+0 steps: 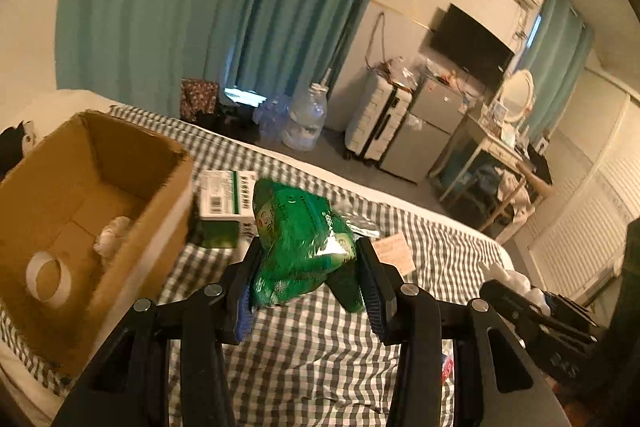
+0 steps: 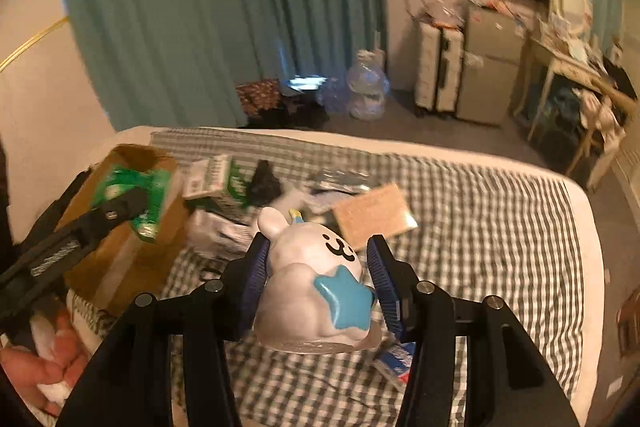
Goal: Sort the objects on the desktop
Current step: 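Drop the green packet and the bunny into the cardboard box with both tools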
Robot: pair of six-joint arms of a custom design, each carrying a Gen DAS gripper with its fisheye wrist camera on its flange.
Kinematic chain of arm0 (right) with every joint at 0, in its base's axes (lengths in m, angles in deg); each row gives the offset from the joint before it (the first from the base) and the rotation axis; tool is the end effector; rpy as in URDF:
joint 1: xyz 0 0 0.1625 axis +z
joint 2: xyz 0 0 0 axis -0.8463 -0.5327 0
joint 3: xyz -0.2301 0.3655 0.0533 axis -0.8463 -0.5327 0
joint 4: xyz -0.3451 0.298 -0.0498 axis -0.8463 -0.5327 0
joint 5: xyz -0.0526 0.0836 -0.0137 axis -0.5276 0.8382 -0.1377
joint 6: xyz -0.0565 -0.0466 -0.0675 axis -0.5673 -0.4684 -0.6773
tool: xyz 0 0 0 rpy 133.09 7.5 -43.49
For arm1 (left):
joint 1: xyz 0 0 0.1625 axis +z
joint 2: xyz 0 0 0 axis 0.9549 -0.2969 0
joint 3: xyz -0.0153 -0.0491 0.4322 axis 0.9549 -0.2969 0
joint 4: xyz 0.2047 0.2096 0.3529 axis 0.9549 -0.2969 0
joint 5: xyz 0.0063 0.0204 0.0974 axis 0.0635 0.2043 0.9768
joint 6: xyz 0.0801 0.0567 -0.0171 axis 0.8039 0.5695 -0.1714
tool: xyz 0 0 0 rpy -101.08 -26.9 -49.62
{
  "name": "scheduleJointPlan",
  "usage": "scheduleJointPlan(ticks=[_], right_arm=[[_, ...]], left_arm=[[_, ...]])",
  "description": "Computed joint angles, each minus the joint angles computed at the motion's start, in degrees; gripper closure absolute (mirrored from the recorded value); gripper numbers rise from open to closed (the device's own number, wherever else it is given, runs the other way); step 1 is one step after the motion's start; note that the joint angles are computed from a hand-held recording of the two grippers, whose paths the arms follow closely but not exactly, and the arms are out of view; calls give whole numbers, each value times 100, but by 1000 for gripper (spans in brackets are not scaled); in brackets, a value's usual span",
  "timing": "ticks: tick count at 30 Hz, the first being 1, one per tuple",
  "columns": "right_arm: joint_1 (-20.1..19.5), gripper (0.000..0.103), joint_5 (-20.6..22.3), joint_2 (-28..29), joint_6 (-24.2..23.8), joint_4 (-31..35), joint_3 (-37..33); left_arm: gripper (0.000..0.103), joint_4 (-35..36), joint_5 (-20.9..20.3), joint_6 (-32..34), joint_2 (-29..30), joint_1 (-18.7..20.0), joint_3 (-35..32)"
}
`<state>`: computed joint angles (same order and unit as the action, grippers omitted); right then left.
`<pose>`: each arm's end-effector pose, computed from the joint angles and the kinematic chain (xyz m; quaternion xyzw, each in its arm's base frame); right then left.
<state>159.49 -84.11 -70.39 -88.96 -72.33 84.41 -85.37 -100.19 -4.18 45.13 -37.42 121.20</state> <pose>0.1991 -0.6025 0.4596 0.1030 -0.8620 0.3815 0.3174 -0.5357 -0.6259 0.1183 0.1759 0.8996 -0.3622 0.1691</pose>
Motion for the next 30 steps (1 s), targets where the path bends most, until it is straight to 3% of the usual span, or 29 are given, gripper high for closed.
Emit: scheduleJointPlan(ticks=[5, 8, 13, 22, 25, 28, 29, 30], right_arm=[[416, 53, 200, 326, -137, 274, -324], [624, 53, 245, 671, -249, 387, -632], [753, 53, 436, 1134, -300, 415, -941], [748, 53, 1042, 1849, 152, 1081, -1575], [745, 53, 1256, 2247, 290, 1373, -2004], [721, 53, 1383, 2607, 433, 1529, -2331], [712, 51, 1401, 2688, 484, 1521, -2394], [693, 40, 1384, 2775, 630, 1561, -2504]], left_arm=[[58, -219, 187, -23, -363, 37, 242], [58, -544, 537, 108, -591, 41, 451], [58, -616, 860, 82, -904, 198, 700], [58, 874, 1247, -1581, -1321, 637, 748], [58, 1735, 1628, -2118, -1322, 696, 645], [56, 1856, 1428, -2326, -1362, 790, 647], [55, 1960, 1424, -2492, -1371, 823, 631], [49, 2064, 1455, -2666, -1388, 843, 634]])
